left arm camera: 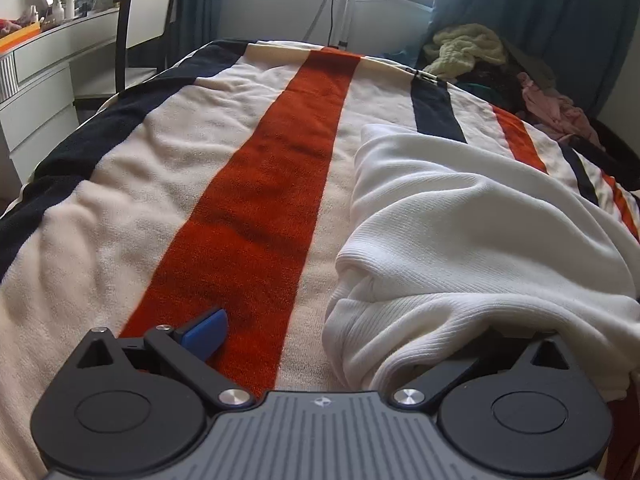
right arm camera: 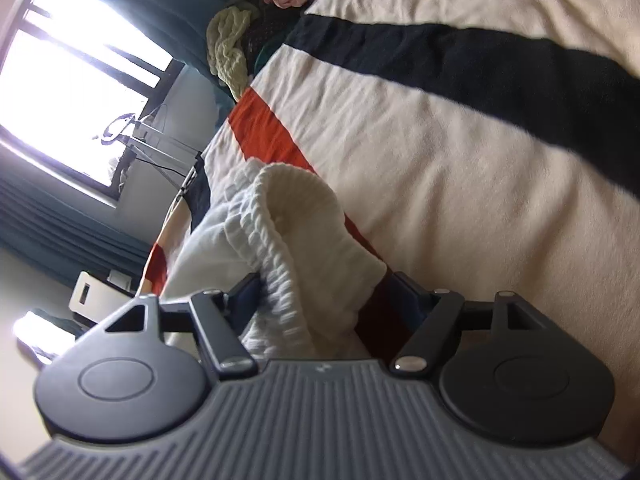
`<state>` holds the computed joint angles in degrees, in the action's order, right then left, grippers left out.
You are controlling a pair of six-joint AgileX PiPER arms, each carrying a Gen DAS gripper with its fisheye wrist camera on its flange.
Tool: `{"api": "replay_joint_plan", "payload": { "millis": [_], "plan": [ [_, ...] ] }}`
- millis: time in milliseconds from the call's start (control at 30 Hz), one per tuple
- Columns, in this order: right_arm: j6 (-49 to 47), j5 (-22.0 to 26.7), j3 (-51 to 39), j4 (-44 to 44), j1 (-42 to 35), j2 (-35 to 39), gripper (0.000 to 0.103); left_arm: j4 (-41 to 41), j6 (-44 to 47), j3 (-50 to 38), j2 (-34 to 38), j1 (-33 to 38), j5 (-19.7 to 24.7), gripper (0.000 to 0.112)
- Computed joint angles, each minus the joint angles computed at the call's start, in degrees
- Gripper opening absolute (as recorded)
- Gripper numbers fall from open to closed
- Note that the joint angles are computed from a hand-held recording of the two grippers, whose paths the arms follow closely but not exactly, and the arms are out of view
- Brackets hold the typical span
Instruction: Fold clothes
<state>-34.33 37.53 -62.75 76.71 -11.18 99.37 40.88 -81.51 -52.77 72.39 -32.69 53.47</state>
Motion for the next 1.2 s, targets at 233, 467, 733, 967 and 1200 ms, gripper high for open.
{"api": "replay_joint_plan", "payload": {
  "millis": [233,467,733,967,1200],
  "plan": [
    [4.28,3.43,-0.49,-8.16,2.05,-1.29,0.084,-1.67,0.43,0.01,-0.25,1.19,-0.68,0.103],
    [-5.23,10.18,-3.23,-1.87,3.35,1.72,0.089,-3.10,1.91,-0.63,-0.14,2.69,-1.24,0.103],
    [-1.54,5.14,-2.37,-3.01,4.48,1.42,0.064,-7.80,7.24,-1.86,-0.29,3.62,-2.29,0.102],
    [-5.31,3.18,1.38,2.01,2.76,-4.20,0.042,-18.34,14.70,1.05,-10.10,4.81,-5.32,0.103],
    [-2.61,-0.06,0.37,0.00,4.89,-3.91,0.042,-30.92,19.82,9.49,-19.51,14.55,-24.24,0.103]
  ]
}}
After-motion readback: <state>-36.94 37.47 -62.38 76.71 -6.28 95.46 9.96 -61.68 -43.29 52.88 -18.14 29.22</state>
